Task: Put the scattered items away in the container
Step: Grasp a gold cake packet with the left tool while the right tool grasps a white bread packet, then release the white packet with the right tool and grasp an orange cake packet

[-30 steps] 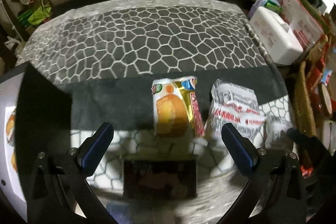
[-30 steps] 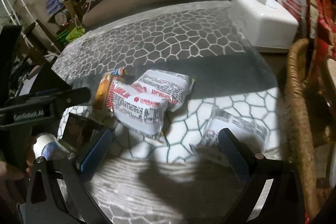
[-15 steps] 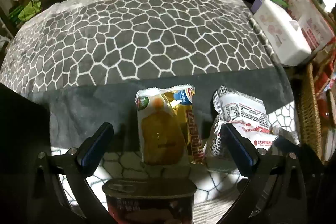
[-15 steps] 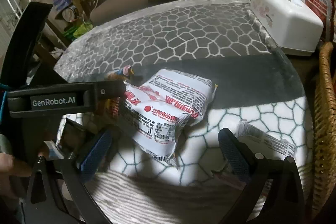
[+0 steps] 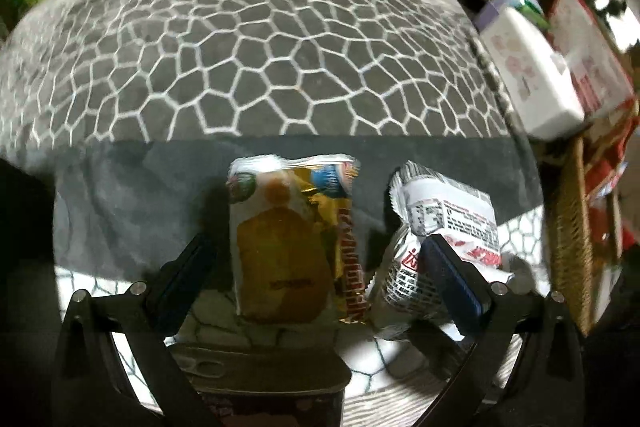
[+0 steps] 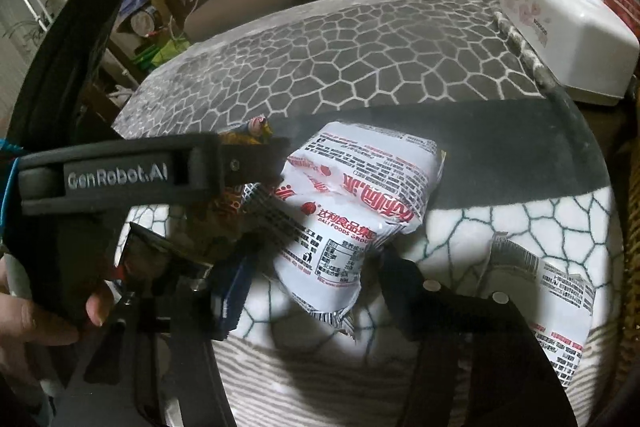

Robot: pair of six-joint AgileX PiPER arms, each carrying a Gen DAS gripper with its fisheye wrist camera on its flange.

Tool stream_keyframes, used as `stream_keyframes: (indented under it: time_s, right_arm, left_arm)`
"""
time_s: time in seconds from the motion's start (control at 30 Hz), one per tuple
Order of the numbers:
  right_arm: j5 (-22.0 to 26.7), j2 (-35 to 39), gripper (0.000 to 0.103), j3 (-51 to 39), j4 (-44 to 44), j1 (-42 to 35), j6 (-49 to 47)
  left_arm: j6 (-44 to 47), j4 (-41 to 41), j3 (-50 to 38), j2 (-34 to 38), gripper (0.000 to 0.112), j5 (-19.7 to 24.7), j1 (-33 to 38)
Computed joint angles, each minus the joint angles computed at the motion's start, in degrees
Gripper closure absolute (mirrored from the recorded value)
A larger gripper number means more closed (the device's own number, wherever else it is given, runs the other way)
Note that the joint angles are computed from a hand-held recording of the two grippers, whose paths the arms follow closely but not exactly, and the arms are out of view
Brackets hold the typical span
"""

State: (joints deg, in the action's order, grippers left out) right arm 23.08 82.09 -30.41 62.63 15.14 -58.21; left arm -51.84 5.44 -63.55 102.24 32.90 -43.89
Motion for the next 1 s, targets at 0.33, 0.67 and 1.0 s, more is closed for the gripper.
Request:
stream_keyframes:
  time_s: [0.33, 0.67, 1.0]
  right_arm:
    - [-0.19, -0.67, 0.049, 0.83, -0.55, 0.19, 2.23]
    - [0.99, -0.57, 0.052, 1.51, 1.58, -1.36, -1.18]
    - [2.53, -4.31, 0.063, 2.35, -2.88, -1.89, 4.25]
  left_arm:
    - [-3.83, 2.66, 1.04, 0.55, 0.009, 1.17, 0.54]
    - [-4.28, 5.76, -3.92, 4.62, 0.06, 4.06, -1.09]
    - [-8.65, 9.84, -0.94, -1.85, 0.061, 6.08, -2.18]
